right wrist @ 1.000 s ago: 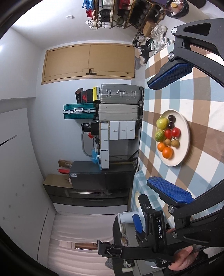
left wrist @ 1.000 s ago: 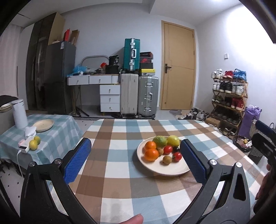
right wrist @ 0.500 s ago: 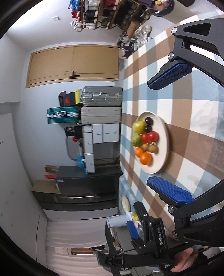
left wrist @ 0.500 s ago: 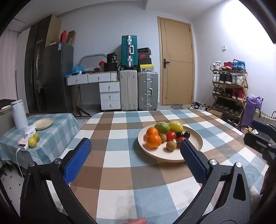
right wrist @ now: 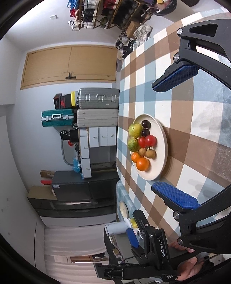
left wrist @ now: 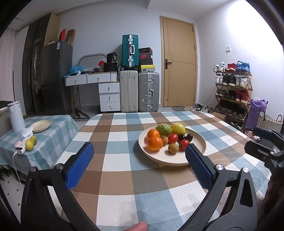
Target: Organize fruits
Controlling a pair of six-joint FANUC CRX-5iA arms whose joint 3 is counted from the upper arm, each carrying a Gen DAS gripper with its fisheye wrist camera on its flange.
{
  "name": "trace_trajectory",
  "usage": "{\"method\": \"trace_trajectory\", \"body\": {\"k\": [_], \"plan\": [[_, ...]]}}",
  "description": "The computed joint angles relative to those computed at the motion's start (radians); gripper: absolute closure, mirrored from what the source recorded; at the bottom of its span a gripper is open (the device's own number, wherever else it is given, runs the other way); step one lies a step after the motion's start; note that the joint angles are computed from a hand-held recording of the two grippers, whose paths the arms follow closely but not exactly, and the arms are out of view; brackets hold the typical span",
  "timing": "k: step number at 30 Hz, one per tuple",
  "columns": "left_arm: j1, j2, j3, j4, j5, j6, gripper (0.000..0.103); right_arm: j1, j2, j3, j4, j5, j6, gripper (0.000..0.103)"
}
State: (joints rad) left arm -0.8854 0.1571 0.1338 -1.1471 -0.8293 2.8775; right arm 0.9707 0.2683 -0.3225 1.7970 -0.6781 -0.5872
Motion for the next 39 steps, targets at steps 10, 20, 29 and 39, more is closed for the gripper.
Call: {"method": "trace_trajectory", "body": {"k": [10, 20, 29, 39], "plan": [[-0.004, -0.001, 0.001, -0.002, -0.005, -0.001, 0.000, 0.000, 0.004, -0.003, 0.073, -0.006, -0.002, 0.000], [-0.006, 0.000, -0.001, -0.006, -0.006, 0.003, 0.000, 0.004, 0.012, 0.005, 0.072, -0.011, -0.002, 0.000], [-0.008, 0.002, -0.002, -0.009, -0.006, 0.009, 0.000, 0.003, 0.011, 0.004, 0.073, -0.011, -0.002, 0.000], [-0.007, -0.001, -0.001, -0.006, -0.006, 0.004, 0.000, 0.001, 0.009, 0.002, 0.075, -0.010, -0.003, 0.000]]}}
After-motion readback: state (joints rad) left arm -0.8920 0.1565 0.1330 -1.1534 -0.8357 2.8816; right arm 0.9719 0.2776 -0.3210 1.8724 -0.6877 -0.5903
